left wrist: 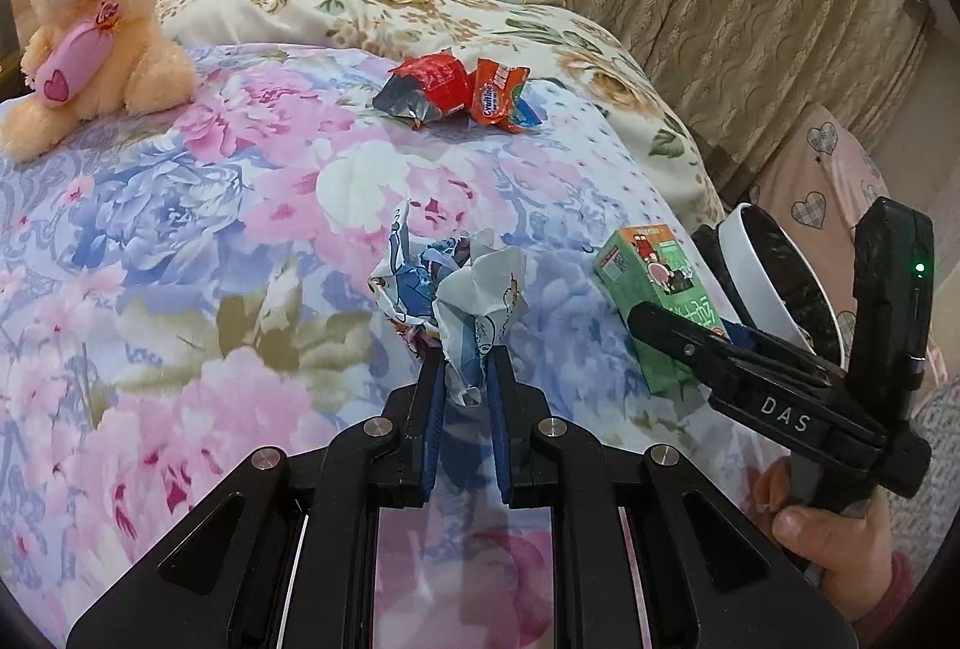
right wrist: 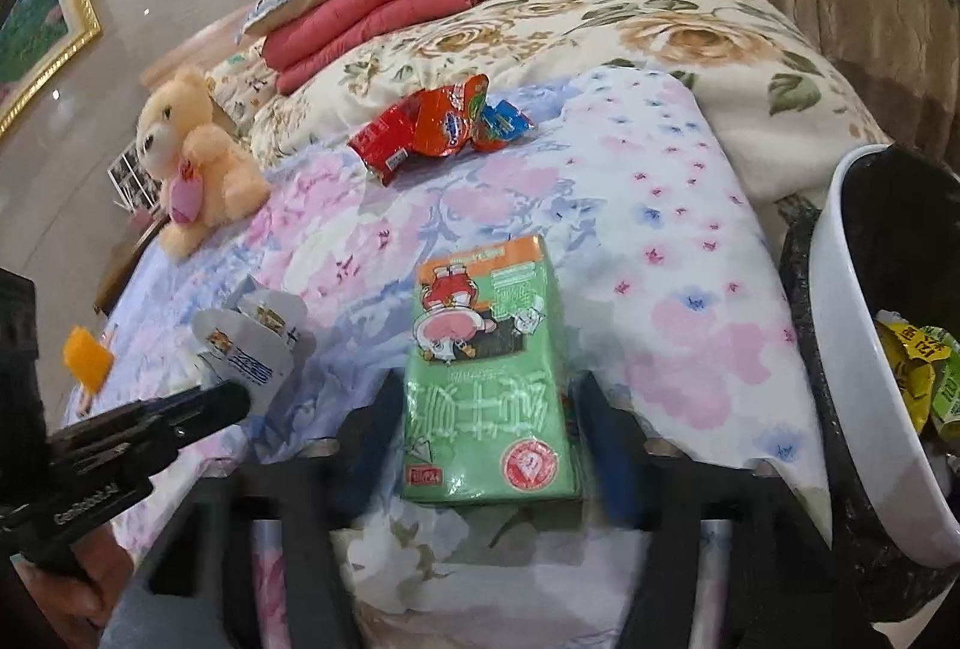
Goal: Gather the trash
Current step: 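Carry foil wrapper and green milk carton over the bin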
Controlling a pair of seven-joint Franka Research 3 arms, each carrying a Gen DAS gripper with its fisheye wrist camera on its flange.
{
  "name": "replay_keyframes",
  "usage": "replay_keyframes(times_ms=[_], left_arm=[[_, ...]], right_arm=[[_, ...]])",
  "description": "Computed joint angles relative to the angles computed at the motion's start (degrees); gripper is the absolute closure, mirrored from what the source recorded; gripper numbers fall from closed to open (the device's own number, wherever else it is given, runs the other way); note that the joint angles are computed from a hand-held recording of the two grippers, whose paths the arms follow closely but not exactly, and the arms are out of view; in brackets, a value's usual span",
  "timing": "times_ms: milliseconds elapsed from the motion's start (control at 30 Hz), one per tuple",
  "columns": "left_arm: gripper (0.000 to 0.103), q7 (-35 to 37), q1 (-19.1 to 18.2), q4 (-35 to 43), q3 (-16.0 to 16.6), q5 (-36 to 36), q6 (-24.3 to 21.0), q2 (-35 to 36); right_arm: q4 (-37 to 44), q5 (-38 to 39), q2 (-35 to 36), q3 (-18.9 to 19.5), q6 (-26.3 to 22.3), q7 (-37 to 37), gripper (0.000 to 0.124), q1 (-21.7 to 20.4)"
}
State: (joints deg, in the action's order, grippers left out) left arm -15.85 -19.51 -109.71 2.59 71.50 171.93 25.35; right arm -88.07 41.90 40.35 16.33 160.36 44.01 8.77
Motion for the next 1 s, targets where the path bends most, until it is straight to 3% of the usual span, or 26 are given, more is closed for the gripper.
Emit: replay_keyframes(times_ms=[167,333,1000], left_arm=[[0.090,1.32,-0.43,0.33,-0.59,-0.57,-0.47,-0.12],[0.090,3.60,-1.13,1.84,-1.28,-1.53,-0.43,0.48],[0.090,17.11,-5.97,7.76,-1.45,-11.46,-2.37,3.32]], right_arm=[[-3.89,6.03,-2.79,4.08,1.91,-5.90,0.070,-4.00],[-6.27,12.61,-5.53,4.87,1.42,-10.31,0.070,-5.97],[-12.69,31.03,-13.16,-2.00,-2.80,-20.92,0.070,-5.43]])
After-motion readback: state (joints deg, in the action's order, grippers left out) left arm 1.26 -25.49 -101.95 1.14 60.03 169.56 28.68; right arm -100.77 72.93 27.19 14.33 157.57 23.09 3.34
